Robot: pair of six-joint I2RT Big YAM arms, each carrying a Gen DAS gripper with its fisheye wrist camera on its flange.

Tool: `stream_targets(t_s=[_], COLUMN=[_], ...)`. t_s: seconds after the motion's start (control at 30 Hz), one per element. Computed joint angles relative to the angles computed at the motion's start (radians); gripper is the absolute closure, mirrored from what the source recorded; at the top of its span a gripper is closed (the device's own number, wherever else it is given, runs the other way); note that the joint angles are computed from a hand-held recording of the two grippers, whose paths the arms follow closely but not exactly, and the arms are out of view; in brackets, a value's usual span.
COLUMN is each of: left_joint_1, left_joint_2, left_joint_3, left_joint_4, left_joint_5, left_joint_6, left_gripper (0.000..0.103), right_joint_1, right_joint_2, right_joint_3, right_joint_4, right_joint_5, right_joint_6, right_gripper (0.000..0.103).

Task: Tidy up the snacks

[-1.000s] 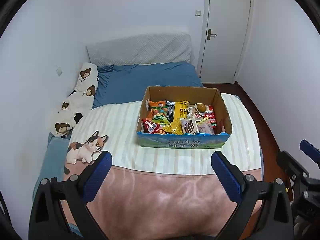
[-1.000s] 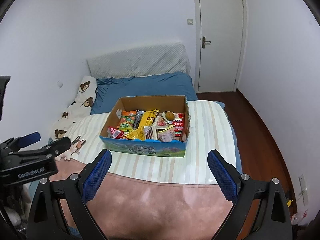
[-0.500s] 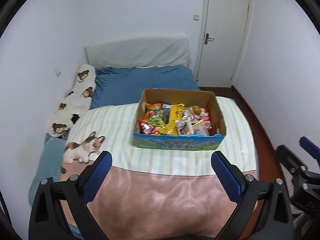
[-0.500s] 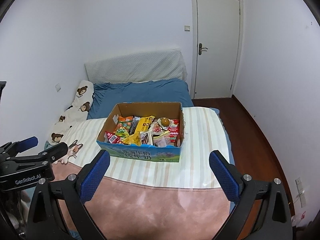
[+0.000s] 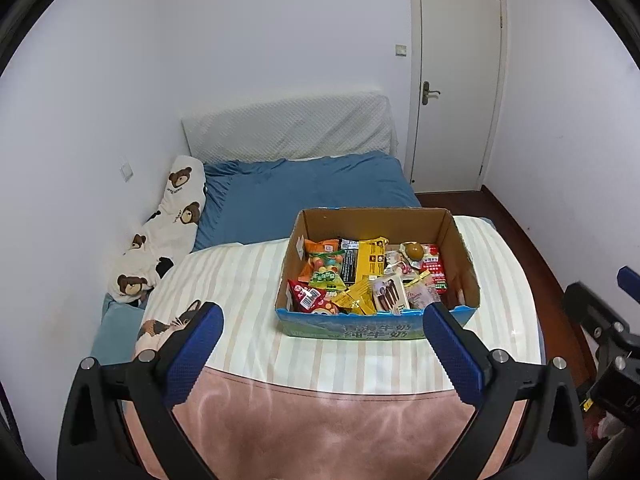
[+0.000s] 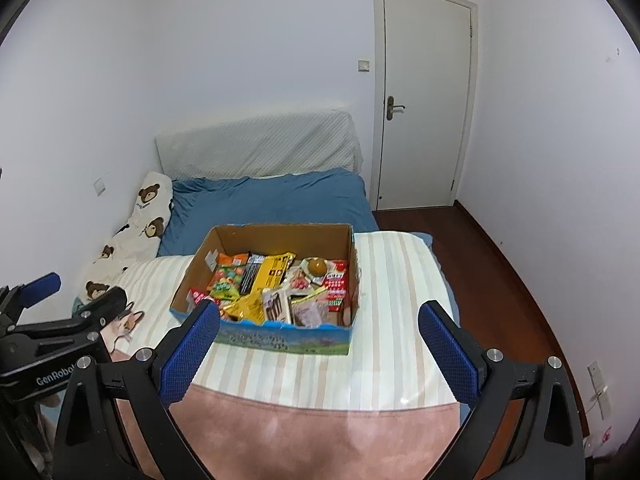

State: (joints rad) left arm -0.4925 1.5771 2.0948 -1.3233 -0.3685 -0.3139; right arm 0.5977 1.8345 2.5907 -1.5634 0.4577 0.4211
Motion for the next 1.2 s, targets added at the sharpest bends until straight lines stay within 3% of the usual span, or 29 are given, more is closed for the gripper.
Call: stream_targets(t_s=[0.4,0.63,1.2], left_joint_1=[0.035,0.041,0.043], left_joint_2=[0.107,0.126,0.131], left_joint_3=[0.096,0.102,0.098], left_joint_4=[-0.051,-0.055,-0.035], left_joint_5=[0.041,0.049,0.052], left_joint_6=[0.002,0.007,0.032], left_gripper=[0.001,0.001,0.001], right_joint_1=[-0.043,-0.049,-0.051], right_joint_2=[0.184,0.157,0.171], right_joint_3=[0.258,0.159,0.171], right_joint_4=[-0.122,-0.083,-0.086], right_joint_5=[0.009,-0.002,0.009], right_joint_6=[0.006,0.020,0.024], right_gripper=[0.002,0.002,0.002])
